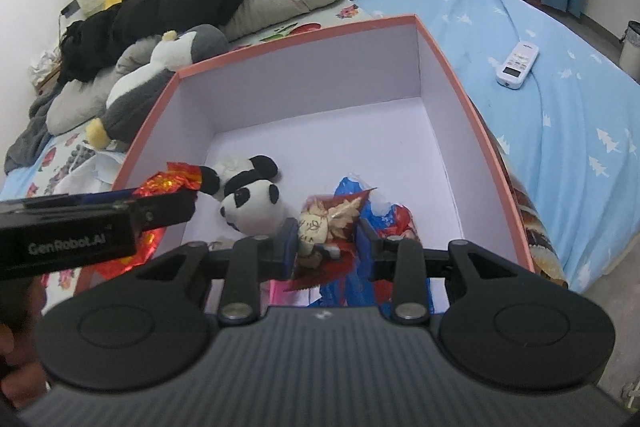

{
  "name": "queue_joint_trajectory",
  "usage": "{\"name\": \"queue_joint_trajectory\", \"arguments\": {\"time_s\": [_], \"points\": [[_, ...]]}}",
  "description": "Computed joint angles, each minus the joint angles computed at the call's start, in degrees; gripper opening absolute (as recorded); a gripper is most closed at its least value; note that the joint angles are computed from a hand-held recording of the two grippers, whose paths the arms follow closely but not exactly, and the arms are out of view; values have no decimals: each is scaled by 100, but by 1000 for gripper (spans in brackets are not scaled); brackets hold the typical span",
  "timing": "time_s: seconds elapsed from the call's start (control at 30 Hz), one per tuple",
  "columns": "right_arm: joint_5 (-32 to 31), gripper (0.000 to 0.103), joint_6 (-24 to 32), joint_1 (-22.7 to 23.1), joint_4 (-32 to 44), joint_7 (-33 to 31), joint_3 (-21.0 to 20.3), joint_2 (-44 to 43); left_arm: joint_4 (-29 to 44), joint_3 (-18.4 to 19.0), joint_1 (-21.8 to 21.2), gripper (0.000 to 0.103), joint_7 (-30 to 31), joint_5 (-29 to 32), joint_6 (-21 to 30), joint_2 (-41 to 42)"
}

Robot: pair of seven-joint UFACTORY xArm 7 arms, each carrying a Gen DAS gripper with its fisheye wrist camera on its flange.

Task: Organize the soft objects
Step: 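Open left gripper to drop the red packet while right gripper drops the brown packet into the box, then withdraw both open grippers from the box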

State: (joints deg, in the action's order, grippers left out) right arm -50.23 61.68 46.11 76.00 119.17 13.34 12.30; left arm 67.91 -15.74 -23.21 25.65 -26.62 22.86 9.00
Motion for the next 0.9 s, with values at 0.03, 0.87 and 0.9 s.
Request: {"name": "queue_joint_trajectory", "arguments": {"time_s": [0.03,0.87,0.9], "points": [[10,38,32,9,21,-24,7,-5,1,0,4,62,12,7,51,-25],[-1422,45,2701,1753,2675,-298,-65,859,-1555,1248,-533,62,1478,-1571,357,-3215],[-1480,45,2763,1862,2832,-342,-113,949,-1654,1330,-555,62,1490,-1565,390,-3392]]}}
